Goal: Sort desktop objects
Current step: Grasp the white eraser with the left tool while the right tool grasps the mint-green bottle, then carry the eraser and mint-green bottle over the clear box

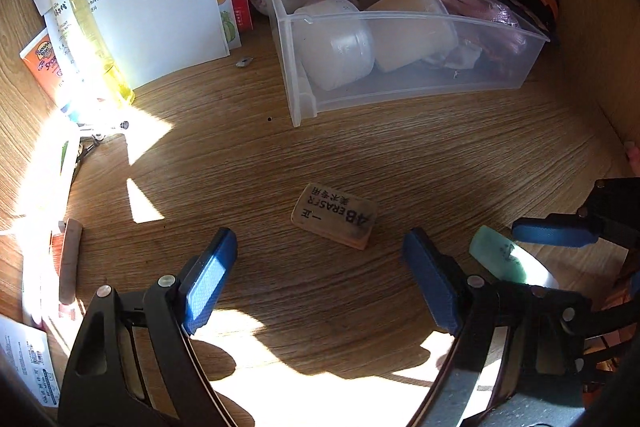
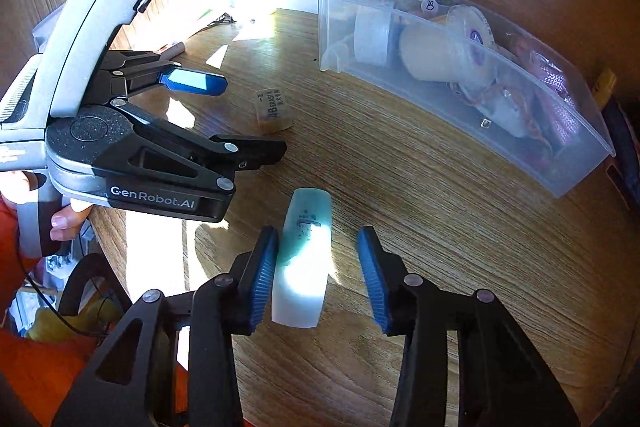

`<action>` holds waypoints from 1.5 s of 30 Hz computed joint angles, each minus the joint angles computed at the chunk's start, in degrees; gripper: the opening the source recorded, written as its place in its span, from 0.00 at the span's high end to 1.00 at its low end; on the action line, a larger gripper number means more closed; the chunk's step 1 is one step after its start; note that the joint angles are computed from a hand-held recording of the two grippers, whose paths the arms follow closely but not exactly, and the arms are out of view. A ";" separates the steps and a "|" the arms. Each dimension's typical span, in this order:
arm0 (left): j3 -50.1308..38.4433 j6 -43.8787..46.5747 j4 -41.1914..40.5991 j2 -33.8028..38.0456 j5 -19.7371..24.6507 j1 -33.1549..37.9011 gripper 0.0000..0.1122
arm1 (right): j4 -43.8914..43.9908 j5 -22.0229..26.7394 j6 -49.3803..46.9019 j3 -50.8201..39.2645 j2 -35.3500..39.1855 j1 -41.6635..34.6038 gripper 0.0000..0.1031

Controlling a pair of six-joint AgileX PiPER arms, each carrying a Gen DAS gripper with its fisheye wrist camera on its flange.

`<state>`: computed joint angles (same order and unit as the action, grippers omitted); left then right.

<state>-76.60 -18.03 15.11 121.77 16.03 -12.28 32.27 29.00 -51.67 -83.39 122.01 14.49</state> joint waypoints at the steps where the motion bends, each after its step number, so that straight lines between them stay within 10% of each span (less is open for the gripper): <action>1: -0.46 2.02 -2.22 0.19 0.13 0.23 0.30 | -0.07 -0.13 0.13 0.03 -0.01 0.00 0.77; 7: -1.35 -0.26 -0.89 0.61 -0.74 0.48 0.63 | 1.59 1.49 0.76 -2.44 1.21 -1.68 0.78; 29: -0.91 -21.27 19.16 -4.30 -5.71 -2.24 0.63 | 2.92 -0.18 5.90 -9.46 -0.89 -7.46 0.78; 45: -15.53 -0.04 -1.91 1.16 -2.06 -2.89 0.63 | -3.38 6.52 14.74 -27.79 6.81 -9.64 0.78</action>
<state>-92.13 -18.07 13.20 122.93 13.97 -15.18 28.88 35.52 -36.93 -111.17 128.82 4.85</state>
